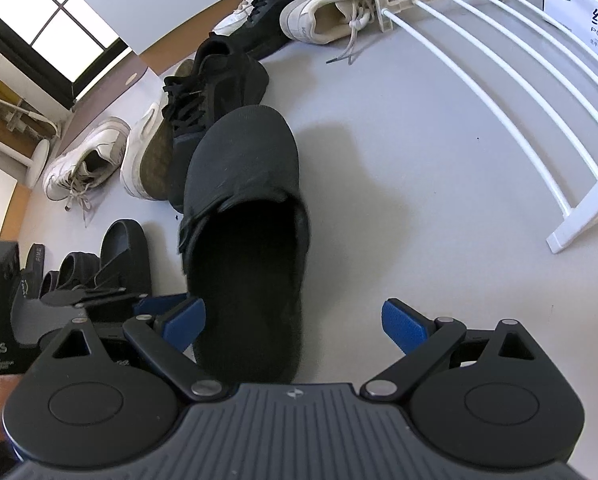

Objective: Organize scattered shoes
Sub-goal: 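Lift and carry the black slipper with the left gripper toward the buckled slipper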

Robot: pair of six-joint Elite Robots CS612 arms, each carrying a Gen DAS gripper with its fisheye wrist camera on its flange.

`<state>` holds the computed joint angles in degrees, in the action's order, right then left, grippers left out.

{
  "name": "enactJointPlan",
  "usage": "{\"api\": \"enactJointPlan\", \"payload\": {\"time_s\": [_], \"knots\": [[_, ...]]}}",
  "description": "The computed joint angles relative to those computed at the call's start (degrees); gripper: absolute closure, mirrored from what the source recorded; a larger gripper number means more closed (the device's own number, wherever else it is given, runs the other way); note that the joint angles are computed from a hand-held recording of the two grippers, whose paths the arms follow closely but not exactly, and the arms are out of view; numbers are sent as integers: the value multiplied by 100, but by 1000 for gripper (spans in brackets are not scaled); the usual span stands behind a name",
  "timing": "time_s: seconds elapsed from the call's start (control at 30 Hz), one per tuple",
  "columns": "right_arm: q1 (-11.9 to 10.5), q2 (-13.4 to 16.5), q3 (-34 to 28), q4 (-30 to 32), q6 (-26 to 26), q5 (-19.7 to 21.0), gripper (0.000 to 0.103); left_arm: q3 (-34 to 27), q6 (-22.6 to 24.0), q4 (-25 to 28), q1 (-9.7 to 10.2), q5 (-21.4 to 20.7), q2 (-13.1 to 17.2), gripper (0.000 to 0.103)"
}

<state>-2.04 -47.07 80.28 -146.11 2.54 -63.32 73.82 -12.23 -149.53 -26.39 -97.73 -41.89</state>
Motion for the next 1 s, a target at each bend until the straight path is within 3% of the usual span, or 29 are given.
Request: {"api": "enactJointPlan", "payload": {"time_s": [0.23,0.37,0.47,0.5,0.6,0.77,0.83,1.0], "knots": [[40,18,-46,66,-200,7,5,22,-106,85,36,91,-29,71],[44,27,-71,99,-243,-18,5,-13,-176,316,8,348,-44,71],[47,34,-85,154,-285,-13,5,-16,-276,300,14,347,-31,61],[50,37,-91,173,-298,-12,5,-40,-286,262,9,381,-12,53],[59,47,-109,228,-339,-7,5,-122,-310,147,-7,488,51,46],[61,47,-103,246,-370,8,5,-513,-177,167,-18,508,287,45],[53,48,-101,259,-361,6,5,-653,-84,197,-18,480,366,51],[37,55,-103,286,-353,-5,5,-704,74,229,-61,499,420,54]]}}
